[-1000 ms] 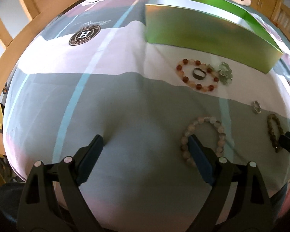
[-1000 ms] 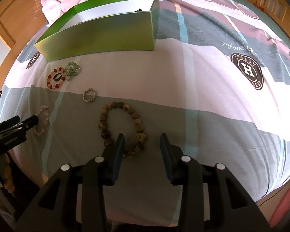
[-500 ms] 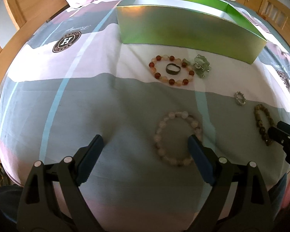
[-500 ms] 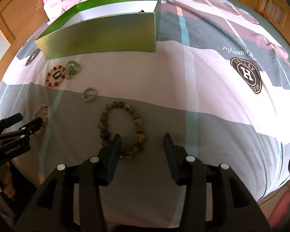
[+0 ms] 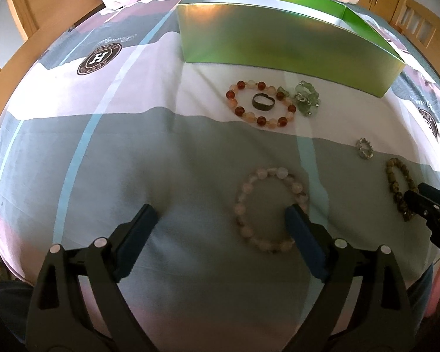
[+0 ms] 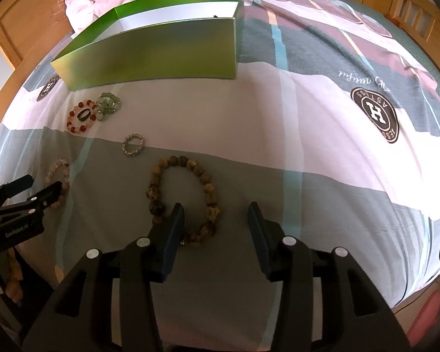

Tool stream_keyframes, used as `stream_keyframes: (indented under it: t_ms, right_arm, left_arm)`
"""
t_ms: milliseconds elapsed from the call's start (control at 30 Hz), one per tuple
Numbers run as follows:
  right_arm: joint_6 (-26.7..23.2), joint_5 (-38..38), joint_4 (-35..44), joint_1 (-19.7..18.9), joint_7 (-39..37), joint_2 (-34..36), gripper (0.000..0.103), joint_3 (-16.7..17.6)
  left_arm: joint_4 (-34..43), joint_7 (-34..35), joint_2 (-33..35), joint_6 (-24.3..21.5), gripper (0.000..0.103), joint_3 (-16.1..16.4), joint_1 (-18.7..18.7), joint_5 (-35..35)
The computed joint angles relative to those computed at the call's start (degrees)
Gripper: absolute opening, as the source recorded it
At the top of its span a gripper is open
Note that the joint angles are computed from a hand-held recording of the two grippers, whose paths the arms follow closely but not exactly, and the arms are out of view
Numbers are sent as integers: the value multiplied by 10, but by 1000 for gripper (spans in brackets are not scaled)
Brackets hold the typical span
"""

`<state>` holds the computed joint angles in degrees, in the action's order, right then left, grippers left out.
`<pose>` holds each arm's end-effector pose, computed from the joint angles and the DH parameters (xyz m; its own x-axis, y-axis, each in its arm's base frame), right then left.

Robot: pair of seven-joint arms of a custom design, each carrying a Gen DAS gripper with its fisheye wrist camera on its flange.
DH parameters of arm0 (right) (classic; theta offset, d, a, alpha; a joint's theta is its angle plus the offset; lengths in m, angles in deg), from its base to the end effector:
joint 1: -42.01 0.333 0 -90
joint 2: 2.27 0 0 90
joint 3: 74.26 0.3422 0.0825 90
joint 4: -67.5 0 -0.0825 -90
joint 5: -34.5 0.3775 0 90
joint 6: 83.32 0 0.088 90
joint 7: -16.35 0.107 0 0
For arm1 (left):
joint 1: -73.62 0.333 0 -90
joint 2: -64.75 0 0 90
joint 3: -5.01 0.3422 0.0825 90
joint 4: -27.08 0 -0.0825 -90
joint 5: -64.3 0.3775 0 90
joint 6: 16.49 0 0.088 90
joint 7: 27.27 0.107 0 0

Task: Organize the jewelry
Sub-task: 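Move the left tool over the pale pink bead bracelet while the right tool hovers at the brown bracelet, then close the left tool on the pink bracelet while the right tool grasps the brown bracelet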

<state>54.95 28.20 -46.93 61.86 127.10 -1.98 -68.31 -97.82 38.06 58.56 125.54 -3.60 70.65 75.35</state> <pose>0.5271 0.2540 0.5290 0.1640 -0.9853 -0.0474 -0.9049 -0.1311 -0.4050 0.5276 -0.1112 0.5090 0.0998 -0.9950 -0.0087 -0.9026 -0.0869 -0.4215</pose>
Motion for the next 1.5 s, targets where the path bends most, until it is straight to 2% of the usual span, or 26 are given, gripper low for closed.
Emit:
stream_keyframes:
  t_ms: [200, 300, 533, 600, 667, 700, 733, 800, 867, 1033, 1133, 1200, 1500]
  right_arm:
    - [38, 5, -23, 0, -20, -7, 59, 0]
    - [34, -14, -20, 1, -17, -5, 63, 1]
    - [27, -30, -15, -1, 0, -4, 63, 0]
    - [28, -40, -16, -1, 13, -5, 63, 0]
    - [26, -34, -14, -2, 10, -4, 62, -1]
    - [23, -39, -11, -1, 11, -2, 58, 0]
    - [22, -45, -10, -1, 11, -1, 55, 0]
    - [23, -44, -10, 1, 6, -2, 47, 1]
    - [24, -40, -10, 2, -3, -2, 41, 2]
    - [21, -41, -7, 7, -14, -1, 25, 4]
    - [21, -28, -7, 8, -25, -2, 13, 5]
    - [19, -29, -5, 9, -29, -1, 12, 5]
    - [29, -24, -9, 11, -27, -9, 12, 7]
  left_arm:
    - [-2, -5, 3, 5, 99, 1, 1, 3]
    - [-2, -4, 4, 6, 99, 1, 2, 4]
    - [-3, -1, 3, 6, 98, 2, 1, -2]
    - [-6, -1, 0, 11, 96, 2, 2, -1]
    - [-10, -3, -3, 18, 84, 0, 2, 8]
    - [-11, -3, -5, 22, 80, 0, 2, 10]
    - [-11, 3, -6, 26, 71, 0, 1, 8]
    - [-10, 4, -6, 27, 64, -2, 0, 11]
    - [-10, 18, -7, 31, 52, -1, -3, 0]
    - [-9, 35, -8, 32, 34, -4, -9, -10]
    - [-10, 40, -12, 32, 19, -5, -11, -19]
    - [-9, 43, -12, 30, 10, -5, -12, -19]
    - [-13, 55, -26, 40, 8, -8, -16, -29]
